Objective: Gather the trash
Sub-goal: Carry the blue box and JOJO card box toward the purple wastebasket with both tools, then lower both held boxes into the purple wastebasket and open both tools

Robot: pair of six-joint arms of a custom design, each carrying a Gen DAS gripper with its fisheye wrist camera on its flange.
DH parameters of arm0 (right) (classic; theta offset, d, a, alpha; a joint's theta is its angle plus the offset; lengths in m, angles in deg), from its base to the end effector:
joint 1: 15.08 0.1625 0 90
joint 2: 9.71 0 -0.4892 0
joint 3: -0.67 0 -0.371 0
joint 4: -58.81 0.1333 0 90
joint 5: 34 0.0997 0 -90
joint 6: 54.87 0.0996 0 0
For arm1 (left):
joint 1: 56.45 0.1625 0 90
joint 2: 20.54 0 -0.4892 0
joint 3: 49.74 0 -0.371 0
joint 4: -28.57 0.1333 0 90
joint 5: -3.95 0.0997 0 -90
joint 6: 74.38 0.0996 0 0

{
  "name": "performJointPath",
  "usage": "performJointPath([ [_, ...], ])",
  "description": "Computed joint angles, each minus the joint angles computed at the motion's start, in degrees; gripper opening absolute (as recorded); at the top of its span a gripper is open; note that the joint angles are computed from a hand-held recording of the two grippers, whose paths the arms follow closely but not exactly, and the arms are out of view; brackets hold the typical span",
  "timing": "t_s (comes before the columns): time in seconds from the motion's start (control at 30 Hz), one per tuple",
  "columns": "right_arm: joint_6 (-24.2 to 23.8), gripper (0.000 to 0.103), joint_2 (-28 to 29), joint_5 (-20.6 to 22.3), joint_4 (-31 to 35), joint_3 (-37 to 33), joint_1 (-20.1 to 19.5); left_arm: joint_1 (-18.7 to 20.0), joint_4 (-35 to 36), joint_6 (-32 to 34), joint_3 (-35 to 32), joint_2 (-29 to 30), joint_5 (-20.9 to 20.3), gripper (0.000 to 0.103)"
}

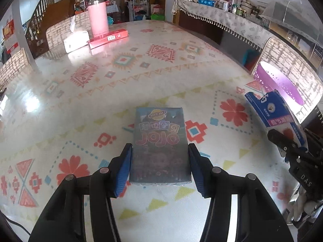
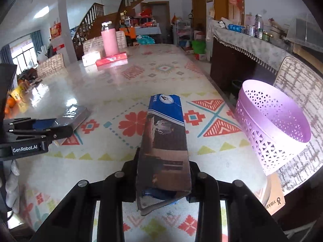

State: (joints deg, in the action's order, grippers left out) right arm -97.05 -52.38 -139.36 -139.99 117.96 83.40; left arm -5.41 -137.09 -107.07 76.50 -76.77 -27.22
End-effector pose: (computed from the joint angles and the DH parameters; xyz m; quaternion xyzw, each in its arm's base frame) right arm 0.1934 -0.5723 0.1129 0.3698 -0.8730 0.2417 0.2067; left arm -0.1464 -0.5286 0.1790 0.0234 0.8700 -0.3219 0.3726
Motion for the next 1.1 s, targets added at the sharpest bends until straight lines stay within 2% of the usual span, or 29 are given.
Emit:
performJointPath([
  [0.17,1.1,0.035,-2.8,2.9,2.6,-0.1,0.0,-3.0,5.9,-2.8,-1.1,-1.2,2.9,0.053],
  [0.3,2.2,0.035,-4.6,3.7,3.8,-0.3,0.0,-5.0,6.6,-0.6,-3.2,-0.1,4.7,0.053],
  [0.47,2.7,0.035,-6.1,3.0,4.7,-1.5,-0.3,-5.6,4.1,6.7,-7.9,3.8,5.0,0.053],
  [0.73,4.1,0.035,-7.1,2.5,6.2,-4.0,-1.0,-4.5,-2.5,19.0,-14.6,10.1,4.0,0.053],
  [1.03,4.7,0.035,-6.1,3.0,8.4,-5.3,-1.6,-2.7,-2.4,16.7,-14.4,7.6,1.2,0.053],
  [1.1,4.9,0.035,-5.8,3.1,8.7,-5.6,-1.6,-2.8,-2.7,16.6,-14.2,7.0,1.5,0.053],
])
